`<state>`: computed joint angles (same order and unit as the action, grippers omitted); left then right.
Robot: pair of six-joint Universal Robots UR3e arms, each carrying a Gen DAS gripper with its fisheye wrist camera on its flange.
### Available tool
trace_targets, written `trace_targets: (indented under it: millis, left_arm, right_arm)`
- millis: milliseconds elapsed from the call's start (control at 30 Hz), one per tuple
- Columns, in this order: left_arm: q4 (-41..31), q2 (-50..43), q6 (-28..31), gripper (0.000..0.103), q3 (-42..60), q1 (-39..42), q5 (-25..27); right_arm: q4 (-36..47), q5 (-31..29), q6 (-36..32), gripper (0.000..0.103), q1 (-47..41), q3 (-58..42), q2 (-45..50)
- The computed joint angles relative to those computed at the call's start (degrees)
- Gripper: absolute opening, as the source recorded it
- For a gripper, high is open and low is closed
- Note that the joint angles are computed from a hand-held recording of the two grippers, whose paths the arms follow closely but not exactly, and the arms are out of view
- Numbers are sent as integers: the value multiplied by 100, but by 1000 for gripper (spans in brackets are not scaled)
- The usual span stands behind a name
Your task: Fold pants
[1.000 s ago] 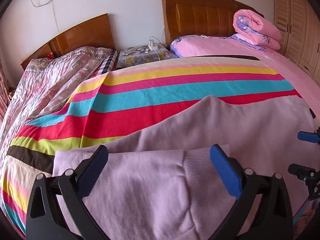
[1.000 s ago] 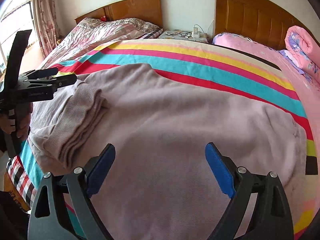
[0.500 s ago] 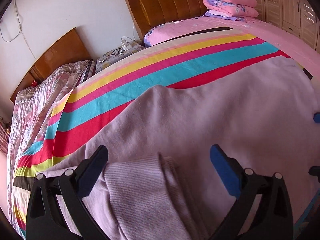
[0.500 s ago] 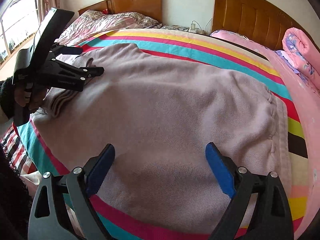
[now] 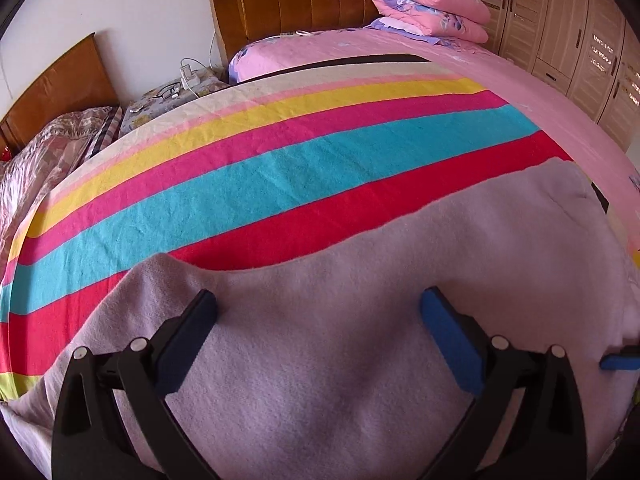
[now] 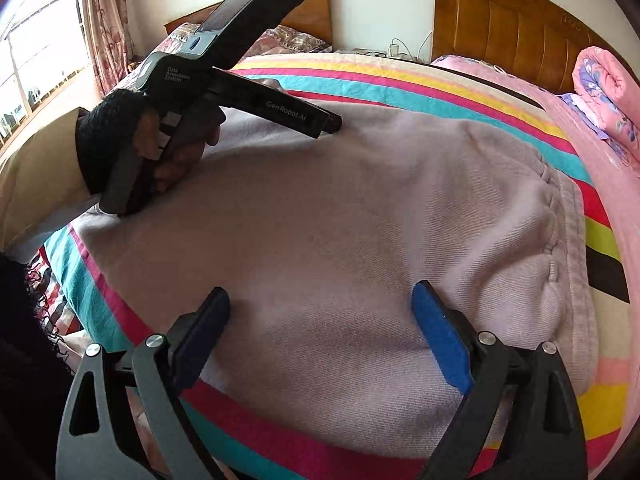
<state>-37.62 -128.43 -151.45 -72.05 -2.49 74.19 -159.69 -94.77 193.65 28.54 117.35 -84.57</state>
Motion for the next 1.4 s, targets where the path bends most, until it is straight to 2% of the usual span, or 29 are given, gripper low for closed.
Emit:
trace_targets:
  millis: [167,233,300,367,500,667,767,1067,1133,1167,1267,1333,1400]
  left_arm:
    - [305,157,-176,100,-173,-181,391]
    - [20,346,-109,100,-154,-210,-71]
    - [-44,370,14,101,-19,-476,-161]
    - [28,148,135,102,256,-835,-49]
    - [-130,-654,69,102,1069,-1299,508]
    - [-394,-799,-146,102,1337,-1193,311]
    - [-200,-740,-152,102,1163,-1206,361]
    - [-343,-673,-230,102,1160,-1175,358]
    - [179,-229,-441,101,519,-1170,660]
    - [303,175,-490,101,71,-1000,394]
    - [477,1710,-249,101,-1512,-45,-832]
    - [788,2713,158,102,-2568,736,-1154]
    - [896,3502,642,102,-3375,1745,-1486]
  right_arm:
    - [199,67,-8,89,-28,64,-257]
    - [44,-269,18,89,84,74,-319]
    - [-236,-560,170,89,121,144,-384]
    - [-205,-761,364,89,89,105,-367]
    - [349,-655,421,89,-28,76,-286]
    - [-80,-484,341,89,-100,492,-439]
    - [-94,-539,351,90,-50,480,-415]
    - [-618,-845,603,92,187,634,-201]
    - [-543,-935,702,92,236,539,-159]
    - [-413,-993,754,92,274,454,-152]
    - [209,-1314,1038,92,501,33,-96]
    - [601,-1460,1245,92,667,-322,-61]
    - [496,-1473,1286,92,855,-624,52]
